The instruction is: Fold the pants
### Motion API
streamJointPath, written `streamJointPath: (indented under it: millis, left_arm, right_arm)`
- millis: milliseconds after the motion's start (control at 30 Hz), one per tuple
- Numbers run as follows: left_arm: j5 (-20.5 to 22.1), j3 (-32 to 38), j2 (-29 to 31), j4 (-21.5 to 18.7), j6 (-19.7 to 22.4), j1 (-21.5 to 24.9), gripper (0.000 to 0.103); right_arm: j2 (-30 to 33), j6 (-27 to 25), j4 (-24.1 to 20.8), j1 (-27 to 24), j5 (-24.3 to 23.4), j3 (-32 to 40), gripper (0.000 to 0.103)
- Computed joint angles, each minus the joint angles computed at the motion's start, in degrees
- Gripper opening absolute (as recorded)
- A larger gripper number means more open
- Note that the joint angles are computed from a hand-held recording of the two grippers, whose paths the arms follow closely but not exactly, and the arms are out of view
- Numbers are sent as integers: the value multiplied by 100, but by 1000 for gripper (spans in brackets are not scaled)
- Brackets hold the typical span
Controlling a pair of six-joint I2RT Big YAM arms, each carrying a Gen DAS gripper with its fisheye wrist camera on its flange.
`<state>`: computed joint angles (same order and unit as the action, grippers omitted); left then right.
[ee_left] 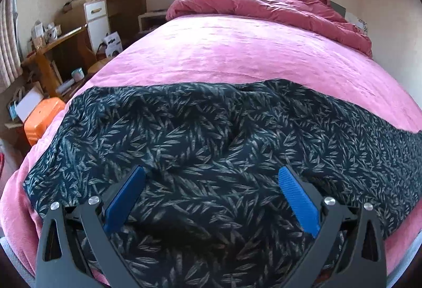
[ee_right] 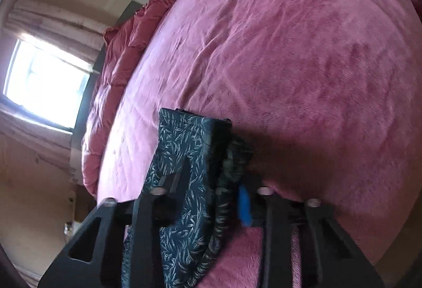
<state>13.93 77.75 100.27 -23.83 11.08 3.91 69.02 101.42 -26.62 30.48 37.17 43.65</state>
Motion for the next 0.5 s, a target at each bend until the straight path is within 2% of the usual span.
streamJointPath:
  millis: [167,267,500]
  left_arm:
    - [-90,119,36,-92,-270,116,101]
    - [-240,106,25,-52,-396,146,101]
    - [-371,-100,-77,188,-335,167,101]
  right_arm:
    - [81,-292,-598,210,344,543,11]
    - [138,-567,-776,353,523,932,11]
    - [539,-1388,-1177,720,965,2025,11]
